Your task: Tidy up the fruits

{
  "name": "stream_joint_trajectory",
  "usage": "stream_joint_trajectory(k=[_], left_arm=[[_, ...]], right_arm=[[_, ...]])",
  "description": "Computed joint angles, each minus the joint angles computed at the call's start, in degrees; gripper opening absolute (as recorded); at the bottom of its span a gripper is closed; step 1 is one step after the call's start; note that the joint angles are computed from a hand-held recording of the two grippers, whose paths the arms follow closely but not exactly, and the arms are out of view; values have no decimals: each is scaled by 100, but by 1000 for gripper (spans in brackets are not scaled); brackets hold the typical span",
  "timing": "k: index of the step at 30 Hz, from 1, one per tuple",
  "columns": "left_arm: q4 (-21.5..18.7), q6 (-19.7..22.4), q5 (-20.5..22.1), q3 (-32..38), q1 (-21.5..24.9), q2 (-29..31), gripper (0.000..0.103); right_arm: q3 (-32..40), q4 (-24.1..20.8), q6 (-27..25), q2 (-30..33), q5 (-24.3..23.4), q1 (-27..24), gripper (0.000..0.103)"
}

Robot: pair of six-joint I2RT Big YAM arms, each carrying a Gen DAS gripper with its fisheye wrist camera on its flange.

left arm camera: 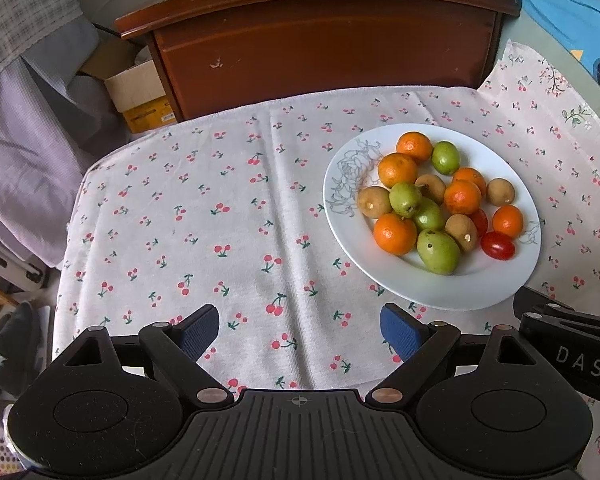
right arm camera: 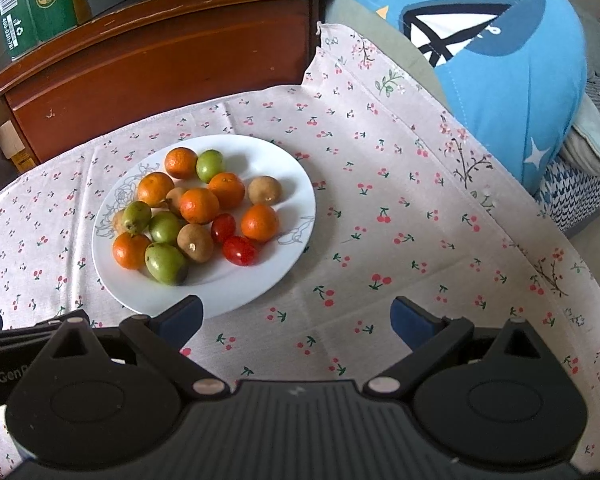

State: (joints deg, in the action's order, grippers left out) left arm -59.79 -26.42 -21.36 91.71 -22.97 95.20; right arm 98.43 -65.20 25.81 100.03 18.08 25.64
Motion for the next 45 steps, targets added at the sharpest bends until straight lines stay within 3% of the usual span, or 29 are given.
stream_joint_trajectory(k=[18,28,34,40,45], left_arm=[[-65,-3,-153,-193,-33,-151,89],[-5,-263,87,-669,50,-538,89],[83,-394,170,-960,120,-899,89],[225,-422,224,-1200,177,-1264,90],[308,-406,236,-1365,184,-1500,90]], right_arm=[[-105,66,-278,-50,-87,35,100],[-423,229,-399,-249,-352,111,100],[-1042,736,-397,-574,-635,179,100],[-1864,1552,-399,-990,-767,306,100],[-2313,2167,-837,-1152,-486,454,102]])
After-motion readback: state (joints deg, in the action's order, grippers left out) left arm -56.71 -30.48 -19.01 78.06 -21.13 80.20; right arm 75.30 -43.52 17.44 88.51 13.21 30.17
